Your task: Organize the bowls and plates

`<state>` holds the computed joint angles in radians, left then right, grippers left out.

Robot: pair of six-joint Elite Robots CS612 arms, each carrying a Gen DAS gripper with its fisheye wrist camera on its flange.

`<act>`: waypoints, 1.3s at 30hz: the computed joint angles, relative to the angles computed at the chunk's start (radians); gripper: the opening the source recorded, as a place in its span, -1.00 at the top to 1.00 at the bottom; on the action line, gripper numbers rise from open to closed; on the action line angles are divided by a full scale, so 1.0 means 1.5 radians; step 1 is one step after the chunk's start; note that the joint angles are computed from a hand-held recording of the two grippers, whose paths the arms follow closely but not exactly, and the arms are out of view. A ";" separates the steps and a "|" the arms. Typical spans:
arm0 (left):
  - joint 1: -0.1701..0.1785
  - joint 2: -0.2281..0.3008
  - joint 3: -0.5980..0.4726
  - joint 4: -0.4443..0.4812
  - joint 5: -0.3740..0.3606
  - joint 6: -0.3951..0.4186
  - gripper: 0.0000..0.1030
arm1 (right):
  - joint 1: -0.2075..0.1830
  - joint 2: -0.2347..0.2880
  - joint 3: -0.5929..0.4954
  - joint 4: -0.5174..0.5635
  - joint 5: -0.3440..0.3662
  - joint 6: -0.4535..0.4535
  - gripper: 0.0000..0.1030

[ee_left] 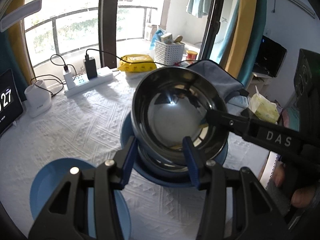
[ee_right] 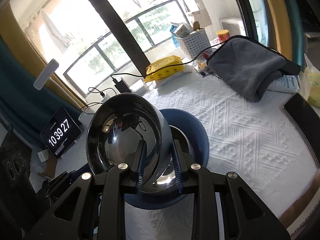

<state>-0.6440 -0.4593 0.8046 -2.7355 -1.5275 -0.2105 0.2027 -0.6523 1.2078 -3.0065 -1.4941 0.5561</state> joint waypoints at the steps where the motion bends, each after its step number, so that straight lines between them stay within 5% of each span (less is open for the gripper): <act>1: 0.000 0.002 -0.003 0.003 0.000 0.000 0.07 | -0.001 0.000 0.002 0.000 0.001 0.000 0.46; 39: 0.003 0.014 -0.026 0.038 -0.019 0.005 0.07 | -0.004 -0.001 0.012 0.010 0.004 0.008 0.45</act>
